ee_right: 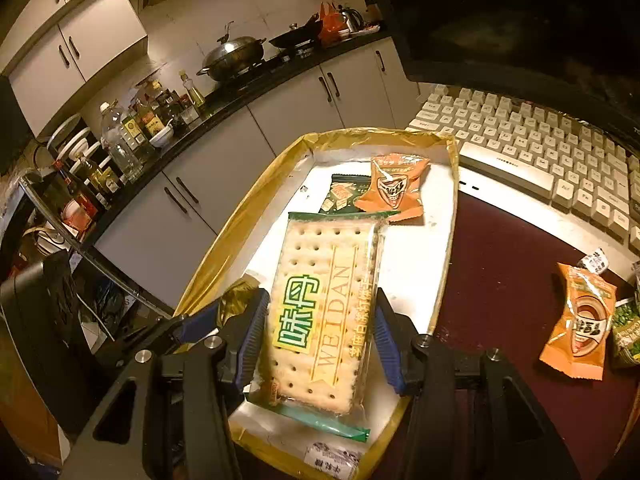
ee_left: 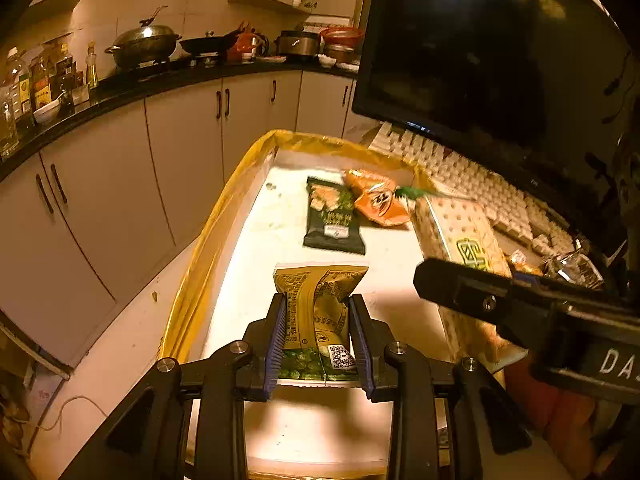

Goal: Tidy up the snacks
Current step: 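Carry the pea bag and WEIDAN pack over the yellow-lined tray, then open both grippers to drop the pea bag and WEIDAN pack into the tray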

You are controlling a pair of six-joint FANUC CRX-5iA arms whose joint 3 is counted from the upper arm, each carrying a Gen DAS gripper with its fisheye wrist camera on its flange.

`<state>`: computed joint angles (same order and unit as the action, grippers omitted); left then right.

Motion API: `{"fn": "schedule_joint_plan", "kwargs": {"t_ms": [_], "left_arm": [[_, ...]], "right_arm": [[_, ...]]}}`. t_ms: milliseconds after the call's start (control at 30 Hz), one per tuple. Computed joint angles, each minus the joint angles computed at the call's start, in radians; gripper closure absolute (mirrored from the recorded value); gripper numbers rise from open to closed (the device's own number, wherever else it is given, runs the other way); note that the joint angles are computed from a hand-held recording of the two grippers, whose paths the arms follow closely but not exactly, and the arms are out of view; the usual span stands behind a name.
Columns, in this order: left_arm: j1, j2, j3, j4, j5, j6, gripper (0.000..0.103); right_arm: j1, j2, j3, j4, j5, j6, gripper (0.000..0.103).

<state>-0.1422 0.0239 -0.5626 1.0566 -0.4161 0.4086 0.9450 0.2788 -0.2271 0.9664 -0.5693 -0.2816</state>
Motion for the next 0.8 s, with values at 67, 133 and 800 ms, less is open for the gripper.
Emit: {"fn": "schedule_joint_plan", "kwargs": {"t_ms": [67, 133, 800], "left_arm": [[0.004, 0.012, 0.006, -0.020, 0.002, 0.019, 0.071], [0.005, 0.019, 0.009, -0.029, 0.005, 0.029, 0.071], [-0.196, -0.007, -0.104, 0.458, 0.306, -0.417, 0.067]], "right_arm": [[0.000, 0.015, 0.013, -0.019, -0.004, 0.019, 0.053], [-0.003, 0.021, 0.013, -0.033, 0.006, 0.026, 0.053], [-0.011, 0.033, -0.017, 0.055, 0.003, -0.020, 0.051]]}}
